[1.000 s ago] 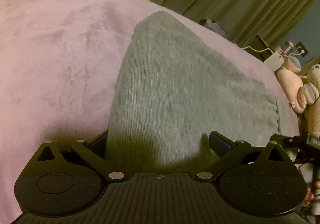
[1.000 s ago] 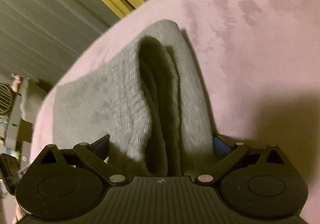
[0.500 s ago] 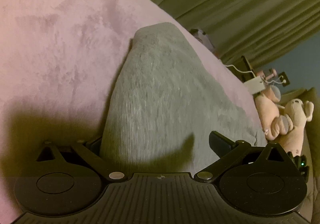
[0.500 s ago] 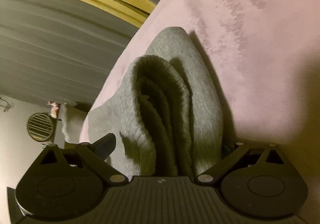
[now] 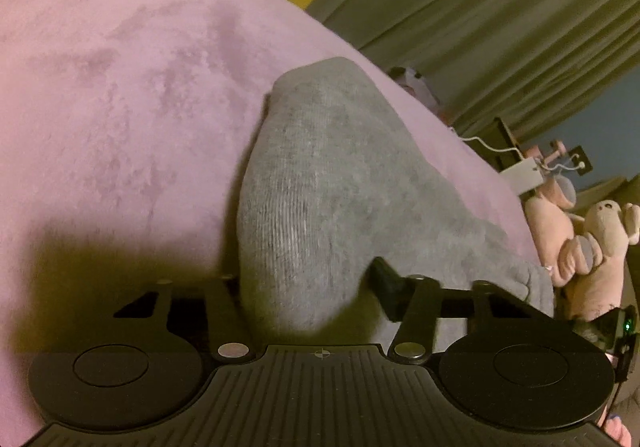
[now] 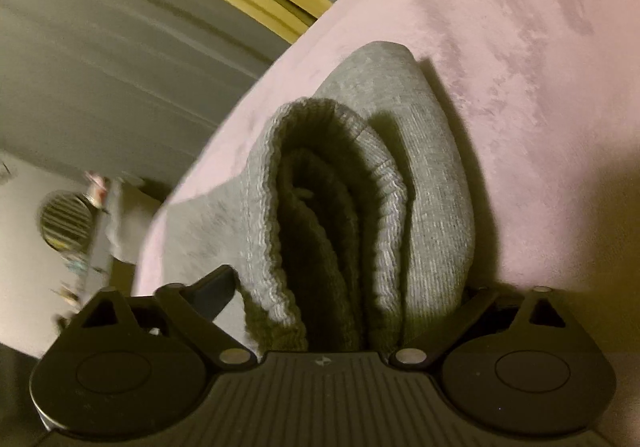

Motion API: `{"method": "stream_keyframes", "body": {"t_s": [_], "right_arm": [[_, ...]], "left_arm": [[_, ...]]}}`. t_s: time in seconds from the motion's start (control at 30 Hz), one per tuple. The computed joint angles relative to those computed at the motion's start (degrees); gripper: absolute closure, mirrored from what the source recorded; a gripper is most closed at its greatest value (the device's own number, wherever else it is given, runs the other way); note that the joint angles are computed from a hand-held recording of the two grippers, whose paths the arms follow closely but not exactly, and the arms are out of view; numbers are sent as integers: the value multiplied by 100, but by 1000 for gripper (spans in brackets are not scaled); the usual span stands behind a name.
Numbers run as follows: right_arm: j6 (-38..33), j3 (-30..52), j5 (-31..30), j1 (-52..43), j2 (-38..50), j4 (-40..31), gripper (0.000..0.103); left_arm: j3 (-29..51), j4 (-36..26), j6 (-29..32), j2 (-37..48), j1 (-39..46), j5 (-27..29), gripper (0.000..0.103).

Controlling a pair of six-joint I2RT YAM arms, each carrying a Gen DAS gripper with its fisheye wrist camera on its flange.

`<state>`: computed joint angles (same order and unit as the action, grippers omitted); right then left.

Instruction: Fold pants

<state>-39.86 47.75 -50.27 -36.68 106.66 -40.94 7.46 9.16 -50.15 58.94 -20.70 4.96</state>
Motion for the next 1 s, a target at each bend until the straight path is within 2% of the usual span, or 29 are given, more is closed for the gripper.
{"method": "stream_keyframes", "body": {"t_s": [0.07, 0.13, 0.2, 0.3, 0.47, 0.63, 0.67, 0.7, 0.73, 0.77, 0.8, 0.83, 0.87, 0.9, 1.0], "right_arm": [[29, -190, 206, 62, -303, 197, 31], [70, -285, 258, 64, -507, 163, 35], [193, -390, 246, 97, -793, 183, 41], [58, -471, -87, 36, -1193, -96, 44], [54, -298, -596, 261, -1787, -547, 46], [766, 32, -869, 583, -1989, -176, 47], [955, 131, -880, 649, -1961, -48, 46], [1192, 173, -821, 718, -1959, 185, 41], [1430, 193, -647, 742, -1991, 413, 35], [1792, 176, -230, 858, -2069, 782, 20], [2110, 64, 341, 1010, -2255, 1173, 16], [2296, -157, 902, 1186, -2540, 1593, 16], [2150, -411, 1124, 1207, -2821, 1915, 15], [1963, -550, 1159, 1216, -3016, 1978, 8], [1434, -929, 1067, 1087, -3364, 1781, 5]], "left_arm": [[20, -148, -23, -175, -232, -244, 63], [91, -431, -96, -379, -560, -655, 69], [229, -764, -124, -601, -860, -1012, 72], [562, -1248, -127, -753, -1189, -1359, 74], [1027, -1473, 187, -652, -1212, -1452, 77], [1373, -1522, 548, -709, -701, -1323, 76], [1445, -1526, 590, -646, -548, -1254, 71], [1553, -1597, 570, -516, -427, -1264, 65], [1763, -1857, 451, -271, -371, -1467, 50], [1981, -2213, 288, -48, -424, -1821, 41], [2150, -2586, 159, 113, -517, -2227, 38], [2167, -2783, 188, 111, -583, -2394, 34], [2109, -2926, 240, 7, -643, -2460, 33], [2068, -3085, 201, -78, -781, -2522, 30], [1765, -3489, -231, -494, -1501, -2783, 22]]}}
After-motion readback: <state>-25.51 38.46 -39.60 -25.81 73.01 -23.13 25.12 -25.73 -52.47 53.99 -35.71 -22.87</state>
